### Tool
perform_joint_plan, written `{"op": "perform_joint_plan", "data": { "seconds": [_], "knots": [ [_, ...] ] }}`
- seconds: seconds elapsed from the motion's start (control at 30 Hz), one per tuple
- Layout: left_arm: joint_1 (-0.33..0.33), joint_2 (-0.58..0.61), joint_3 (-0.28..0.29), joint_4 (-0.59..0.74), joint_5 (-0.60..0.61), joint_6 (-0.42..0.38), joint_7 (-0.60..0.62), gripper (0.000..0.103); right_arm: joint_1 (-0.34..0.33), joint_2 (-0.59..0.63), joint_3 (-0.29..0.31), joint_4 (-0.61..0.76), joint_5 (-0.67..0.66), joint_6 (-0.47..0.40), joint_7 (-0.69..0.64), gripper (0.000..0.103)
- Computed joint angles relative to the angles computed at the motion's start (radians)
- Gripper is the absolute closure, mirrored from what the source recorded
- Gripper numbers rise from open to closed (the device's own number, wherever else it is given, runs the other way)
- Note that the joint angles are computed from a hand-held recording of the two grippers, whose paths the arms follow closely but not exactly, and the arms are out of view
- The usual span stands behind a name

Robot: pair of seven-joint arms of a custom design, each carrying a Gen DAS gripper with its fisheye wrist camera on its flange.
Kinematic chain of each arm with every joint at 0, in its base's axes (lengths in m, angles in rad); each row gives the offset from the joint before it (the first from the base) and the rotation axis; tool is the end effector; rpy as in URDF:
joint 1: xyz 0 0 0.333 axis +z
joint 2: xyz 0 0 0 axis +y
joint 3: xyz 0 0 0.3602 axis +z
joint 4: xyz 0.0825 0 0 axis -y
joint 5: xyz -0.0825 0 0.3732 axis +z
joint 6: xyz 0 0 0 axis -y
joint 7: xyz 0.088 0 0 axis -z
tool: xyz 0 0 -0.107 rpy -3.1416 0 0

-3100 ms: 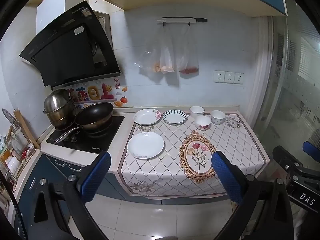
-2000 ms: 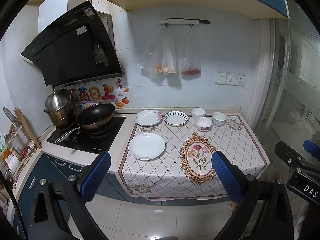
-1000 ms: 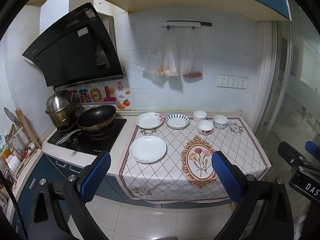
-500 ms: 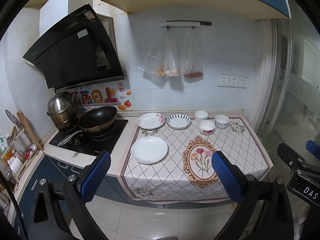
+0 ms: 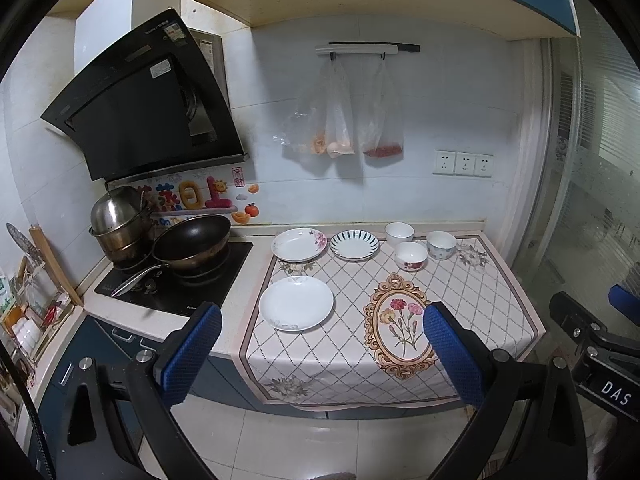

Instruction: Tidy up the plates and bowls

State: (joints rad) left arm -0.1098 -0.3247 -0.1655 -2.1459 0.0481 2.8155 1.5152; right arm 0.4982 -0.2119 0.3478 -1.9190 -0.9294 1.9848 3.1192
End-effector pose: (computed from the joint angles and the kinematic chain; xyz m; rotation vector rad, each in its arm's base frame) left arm 0.4616 -0.1487 0.7009 -1.3999 1.8531 -0.9537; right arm 0.3582 0.3604 0.6761 -1.2821 1.9683 -1.0120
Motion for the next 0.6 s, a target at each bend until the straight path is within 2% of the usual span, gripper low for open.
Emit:
{"op": "perform_joint_plan", "data": {
  "seconds": [0.17, 0.23, 0.3, 0.37, 0.43, 0.5, 0.6],
  "knots": [
    [-0.032, 0.051, 0.045, 0.032, -0.054, 0.024, 0.085, 0.0, 0.006, 0.033, 0.003, 0.03, -0.015, -0.023, 0.031, 0.0],
    [-0.038, 0.071, 0.062, 0.032, -0.083, 0.055, 0.123, 0.0, 0.006, 0.047, -0.003, 0.029, -0.052, -0.002, 0.084, 0.0],
    [-0.035, 0.102, 0.075, 0.04, -0.103, 0.087, 0.164, 0.0, 0.004, 0.059, -0.022, 0.015, -0.082, 0.058, 0.131, 0.0],
    [-0.057, 0.152, 0.114, 0.056, -0.181, 0.119, 0.257, 0.0, -0.002, 0.089, -0.046, 0.012, -0.083, 0.12, 0.166, 0.0],
    [-0.027, 0.206, 0.103, 0.093, -0.183, 0.1, 0.267, 0.0, -0.006, 0.126, -0.075, 0.018, -0.064, 0.187, 0.173, 0.0],
    [0.015, 0.271, 0.082, 0.142, -0.148, 0.074, 0.22, 0.0, -0.018, 0.179, -0.114, 0.026, -0.04, 0.296, 0.178, 0.0],
    [0.054, 0.4, 0.071, 0.257, -0.073, -0.008, 0.128, 0.0, -0.034, 0.278, -0.17, 0.069, 0.039, 0.438, 0.113, 0.0]
  ]
}}
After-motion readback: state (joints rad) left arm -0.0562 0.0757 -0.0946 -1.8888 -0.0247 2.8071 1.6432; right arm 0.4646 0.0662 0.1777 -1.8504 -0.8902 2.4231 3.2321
